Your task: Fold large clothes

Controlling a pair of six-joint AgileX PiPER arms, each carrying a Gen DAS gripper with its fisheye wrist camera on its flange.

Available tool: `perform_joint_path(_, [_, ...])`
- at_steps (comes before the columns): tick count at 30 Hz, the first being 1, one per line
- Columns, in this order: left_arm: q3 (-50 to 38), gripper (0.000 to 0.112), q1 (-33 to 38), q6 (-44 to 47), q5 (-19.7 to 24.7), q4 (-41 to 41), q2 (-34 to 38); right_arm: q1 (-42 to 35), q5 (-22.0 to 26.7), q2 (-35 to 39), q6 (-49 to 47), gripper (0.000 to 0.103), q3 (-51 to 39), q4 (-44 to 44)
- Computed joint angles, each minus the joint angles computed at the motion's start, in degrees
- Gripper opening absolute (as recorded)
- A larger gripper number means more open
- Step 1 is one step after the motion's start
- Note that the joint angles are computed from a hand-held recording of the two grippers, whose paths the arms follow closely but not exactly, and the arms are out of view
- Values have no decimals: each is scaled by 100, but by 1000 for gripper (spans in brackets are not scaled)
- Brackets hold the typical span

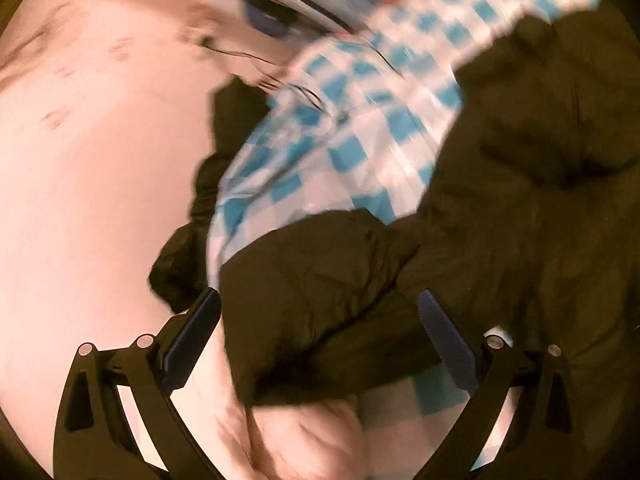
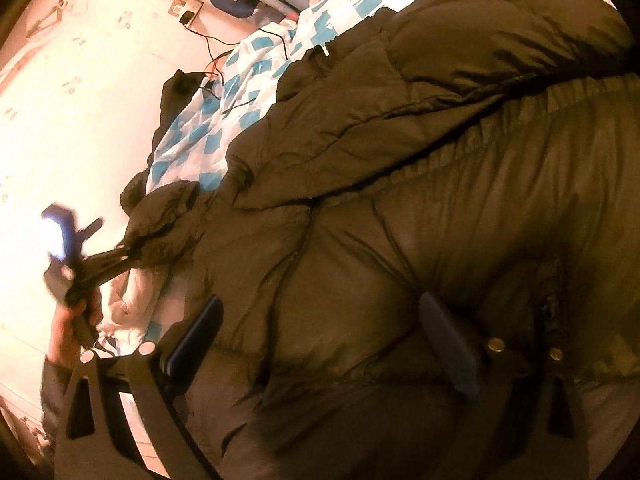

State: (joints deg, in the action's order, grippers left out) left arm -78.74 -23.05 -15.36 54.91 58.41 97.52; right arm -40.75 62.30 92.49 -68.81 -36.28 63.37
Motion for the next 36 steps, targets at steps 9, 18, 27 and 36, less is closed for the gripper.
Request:
perform_joint_path(9, [-2209, 95, 725, 1665, 677, -1631, 1791, -171, 283, 245, 31, 96, -99, 63])
perform_joint_path(18, [-3250, 8, 1360, 1248, 1115, -2466, 2281, -302, 441, 343, 59, 96, -108, 85])
perform_joint_path(27, [-3636, 4, 1973, 1511, 942, -5338, 1259, -322, 433, 340, 69, 96, -69, 130])
perform_joint_path(36, [-4304, 4, 1167, 1560, 1056, -7409, 1022, -591, 578, 66, 131, 95, -13, 168])
